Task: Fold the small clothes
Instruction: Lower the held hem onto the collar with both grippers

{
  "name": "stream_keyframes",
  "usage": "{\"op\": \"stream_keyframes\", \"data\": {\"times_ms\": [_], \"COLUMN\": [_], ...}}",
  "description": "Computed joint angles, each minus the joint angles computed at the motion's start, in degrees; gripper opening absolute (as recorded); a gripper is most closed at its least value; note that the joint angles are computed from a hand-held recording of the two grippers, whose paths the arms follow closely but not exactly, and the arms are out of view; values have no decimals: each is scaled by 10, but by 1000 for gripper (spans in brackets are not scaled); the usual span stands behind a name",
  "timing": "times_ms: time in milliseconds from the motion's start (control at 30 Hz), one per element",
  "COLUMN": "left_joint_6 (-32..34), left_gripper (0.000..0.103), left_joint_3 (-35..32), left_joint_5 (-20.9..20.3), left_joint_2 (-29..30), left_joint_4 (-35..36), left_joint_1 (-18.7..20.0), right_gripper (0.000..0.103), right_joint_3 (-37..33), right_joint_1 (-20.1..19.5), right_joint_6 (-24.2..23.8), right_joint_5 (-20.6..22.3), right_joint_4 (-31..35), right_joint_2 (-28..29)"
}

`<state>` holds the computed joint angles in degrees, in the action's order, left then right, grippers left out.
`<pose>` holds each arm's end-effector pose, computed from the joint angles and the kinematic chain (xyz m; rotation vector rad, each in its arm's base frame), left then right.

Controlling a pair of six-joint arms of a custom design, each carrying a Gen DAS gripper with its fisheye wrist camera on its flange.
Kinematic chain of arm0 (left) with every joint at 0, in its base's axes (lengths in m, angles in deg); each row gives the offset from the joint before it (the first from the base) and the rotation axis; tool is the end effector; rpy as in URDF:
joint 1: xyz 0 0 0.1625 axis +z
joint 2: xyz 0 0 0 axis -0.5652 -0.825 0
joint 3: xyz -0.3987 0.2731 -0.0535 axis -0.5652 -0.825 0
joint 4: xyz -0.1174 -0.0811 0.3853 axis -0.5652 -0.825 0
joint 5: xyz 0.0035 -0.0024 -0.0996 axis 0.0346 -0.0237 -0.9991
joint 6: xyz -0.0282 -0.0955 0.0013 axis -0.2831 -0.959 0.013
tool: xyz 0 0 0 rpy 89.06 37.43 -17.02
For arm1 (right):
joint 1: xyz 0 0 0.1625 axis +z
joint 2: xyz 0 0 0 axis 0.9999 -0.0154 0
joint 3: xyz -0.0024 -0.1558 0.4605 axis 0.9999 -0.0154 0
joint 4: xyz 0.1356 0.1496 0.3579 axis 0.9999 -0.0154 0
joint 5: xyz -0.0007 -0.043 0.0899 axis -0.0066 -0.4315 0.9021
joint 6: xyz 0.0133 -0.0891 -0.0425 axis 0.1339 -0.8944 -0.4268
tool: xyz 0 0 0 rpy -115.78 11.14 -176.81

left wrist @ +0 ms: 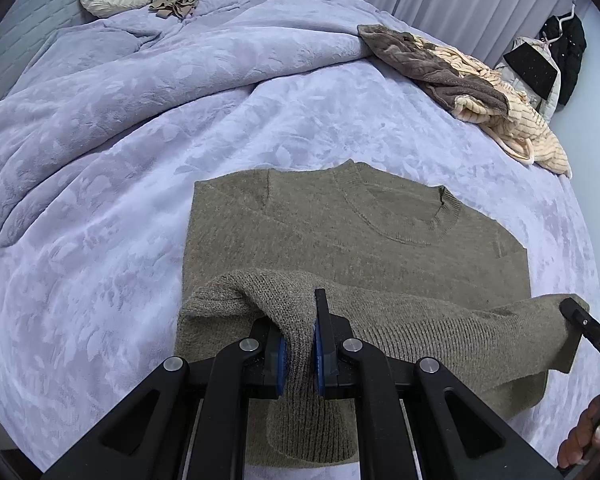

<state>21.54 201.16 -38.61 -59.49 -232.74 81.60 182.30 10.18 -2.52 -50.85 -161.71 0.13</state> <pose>-0.2617 -0.5593 0.1323 0.5642 2.5413 -0.3703 0.1325 -0.4000 0.2743 -0.2880 -2.3224 1.0372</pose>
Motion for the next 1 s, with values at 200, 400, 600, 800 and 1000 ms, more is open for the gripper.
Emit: {"op": "stream_keyframes", "data": {"times_ms": [200, 400, 600, 800, 1000], "left_joint_6": [4, 6, 8, 13, 12], "left_gripper": [11, 11, 11, 11, 11], "left_joint_3": [-23, -40, -51, -61, -74], "left_joint_5": [0, 1, 1, 5, 3], "left_joint_2": [18, 34, 43, 54, 68], "left_joint_4": [8, 16, 19, 23, 35], "left_joint_1": [8, 13, 16, 18, 25], "right_gripper": [10, 10, 10, 10, 10], "right_joint_3": [-11, -25, -29, -31, -37], "right_joint_1": [-13, -28, -34, -38, -55], "right_joint_6": [-8, -13, -15, -17, -14], "right_joint_5": [9, 16, 20, 21, 26], "right_joint_4": [10, 20, 23, 23, 30], "right_joint_2": [-2, 4, 4, 6, 11]}}
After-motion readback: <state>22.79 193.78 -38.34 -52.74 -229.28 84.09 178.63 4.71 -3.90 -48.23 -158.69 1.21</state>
